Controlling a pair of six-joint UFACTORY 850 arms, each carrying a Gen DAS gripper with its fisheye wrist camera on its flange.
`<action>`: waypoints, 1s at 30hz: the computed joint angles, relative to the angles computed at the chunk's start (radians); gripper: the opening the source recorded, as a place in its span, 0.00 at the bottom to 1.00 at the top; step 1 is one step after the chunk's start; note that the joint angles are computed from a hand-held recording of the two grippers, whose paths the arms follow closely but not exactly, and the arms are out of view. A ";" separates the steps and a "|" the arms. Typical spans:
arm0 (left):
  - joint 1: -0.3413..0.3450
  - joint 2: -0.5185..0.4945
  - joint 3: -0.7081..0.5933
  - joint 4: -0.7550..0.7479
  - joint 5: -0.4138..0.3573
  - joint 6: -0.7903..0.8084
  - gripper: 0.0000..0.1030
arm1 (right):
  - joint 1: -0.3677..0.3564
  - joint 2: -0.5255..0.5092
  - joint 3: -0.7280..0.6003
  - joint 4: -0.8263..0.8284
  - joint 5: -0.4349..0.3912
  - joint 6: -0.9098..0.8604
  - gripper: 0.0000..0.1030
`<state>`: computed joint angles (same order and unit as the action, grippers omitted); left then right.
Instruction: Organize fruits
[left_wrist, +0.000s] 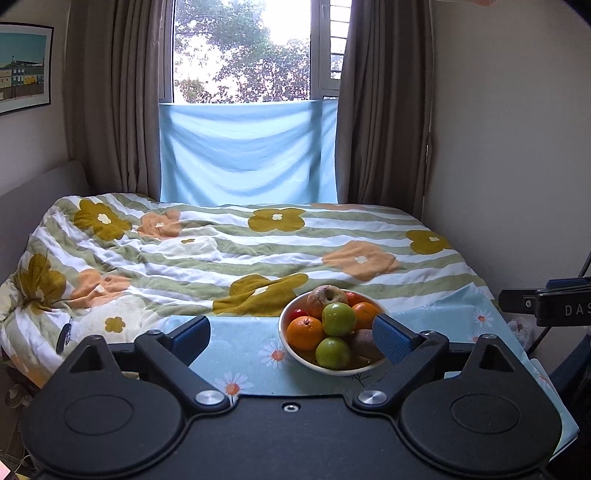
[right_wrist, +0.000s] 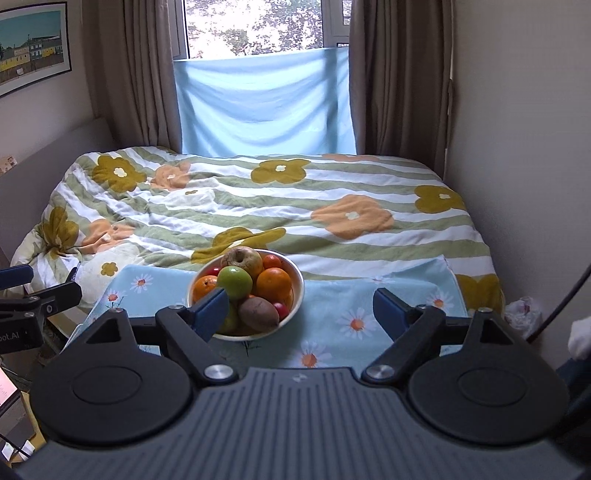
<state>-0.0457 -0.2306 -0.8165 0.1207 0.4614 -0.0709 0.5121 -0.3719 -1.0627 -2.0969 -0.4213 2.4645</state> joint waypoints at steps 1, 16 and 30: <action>0.000 0.012 0.016 -0.011 0.007 0.008 0.97 | 0.010 0.014 0.020 0.026 -0.015 -0.015 1.00; 0.007 0.102 0.153 -0.053 0.056 0.076 1.00 | 0.113 0.083 0.160 0.223 -0.156 -0.071 1.00; 0.007 0.093 0.152 -0.028 0.068 0.075 1.00 | 0.109 0.073 0.148 0.263 -0.164 -0.094 1.00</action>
